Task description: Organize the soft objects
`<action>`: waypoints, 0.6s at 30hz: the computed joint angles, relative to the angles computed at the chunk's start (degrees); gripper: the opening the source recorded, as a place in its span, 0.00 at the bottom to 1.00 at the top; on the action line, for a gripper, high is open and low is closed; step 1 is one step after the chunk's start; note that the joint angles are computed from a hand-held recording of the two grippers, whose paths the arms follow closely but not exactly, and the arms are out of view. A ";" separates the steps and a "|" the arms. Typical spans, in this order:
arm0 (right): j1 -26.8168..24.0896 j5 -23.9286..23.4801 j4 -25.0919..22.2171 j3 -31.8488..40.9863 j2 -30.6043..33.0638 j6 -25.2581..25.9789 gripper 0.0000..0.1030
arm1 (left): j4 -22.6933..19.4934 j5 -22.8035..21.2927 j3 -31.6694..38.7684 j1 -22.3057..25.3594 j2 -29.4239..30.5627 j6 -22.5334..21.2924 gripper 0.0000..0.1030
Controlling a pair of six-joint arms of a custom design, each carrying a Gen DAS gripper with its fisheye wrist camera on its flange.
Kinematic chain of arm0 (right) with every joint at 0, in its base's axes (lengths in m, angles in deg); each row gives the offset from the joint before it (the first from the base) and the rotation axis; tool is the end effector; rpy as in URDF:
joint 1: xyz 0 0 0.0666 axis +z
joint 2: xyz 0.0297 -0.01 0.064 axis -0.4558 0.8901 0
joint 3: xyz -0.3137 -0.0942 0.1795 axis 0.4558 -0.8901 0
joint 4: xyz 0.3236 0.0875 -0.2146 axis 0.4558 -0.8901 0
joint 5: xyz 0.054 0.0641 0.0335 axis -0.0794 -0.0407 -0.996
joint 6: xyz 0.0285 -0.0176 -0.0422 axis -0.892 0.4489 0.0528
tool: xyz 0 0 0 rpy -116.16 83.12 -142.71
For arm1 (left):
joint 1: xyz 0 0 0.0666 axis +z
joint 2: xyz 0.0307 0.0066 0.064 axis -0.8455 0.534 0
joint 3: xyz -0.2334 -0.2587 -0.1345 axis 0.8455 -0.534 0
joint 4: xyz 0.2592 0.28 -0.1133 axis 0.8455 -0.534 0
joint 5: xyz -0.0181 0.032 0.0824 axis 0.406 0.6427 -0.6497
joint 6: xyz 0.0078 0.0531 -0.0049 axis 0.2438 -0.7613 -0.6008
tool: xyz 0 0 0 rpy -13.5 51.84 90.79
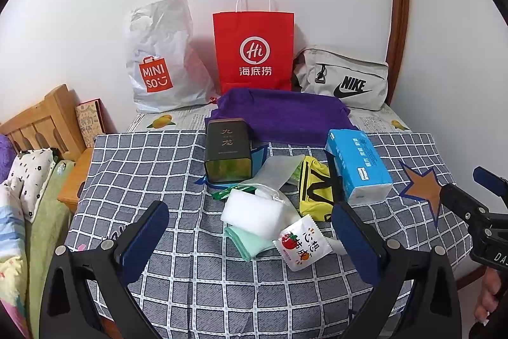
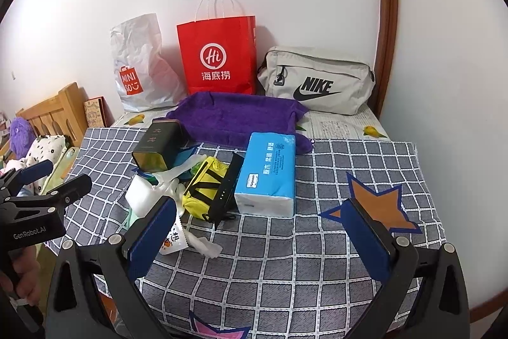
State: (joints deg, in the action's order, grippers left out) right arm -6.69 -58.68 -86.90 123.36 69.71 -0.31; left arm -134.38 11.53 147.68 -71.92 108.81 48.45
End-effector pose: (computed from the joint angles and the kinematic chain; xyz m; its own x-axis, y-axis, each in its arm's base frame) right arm 0.4970 0.1879 0.5638 -0.5690 -0.2442 -0.7853 -0.4287 0.9030 0.0298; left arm 0.4322 -0.0936 0.5699 -0.6106 -0.2100 -0.7636 -0.3465 0.9379 0.0192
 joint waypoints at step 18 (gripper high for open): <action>0.18 -0.07 0.23 -0.34 -0.53 -0.18 1.00 | -0.60 -0.11 0.80 -0.17 0.04 0.04 1.00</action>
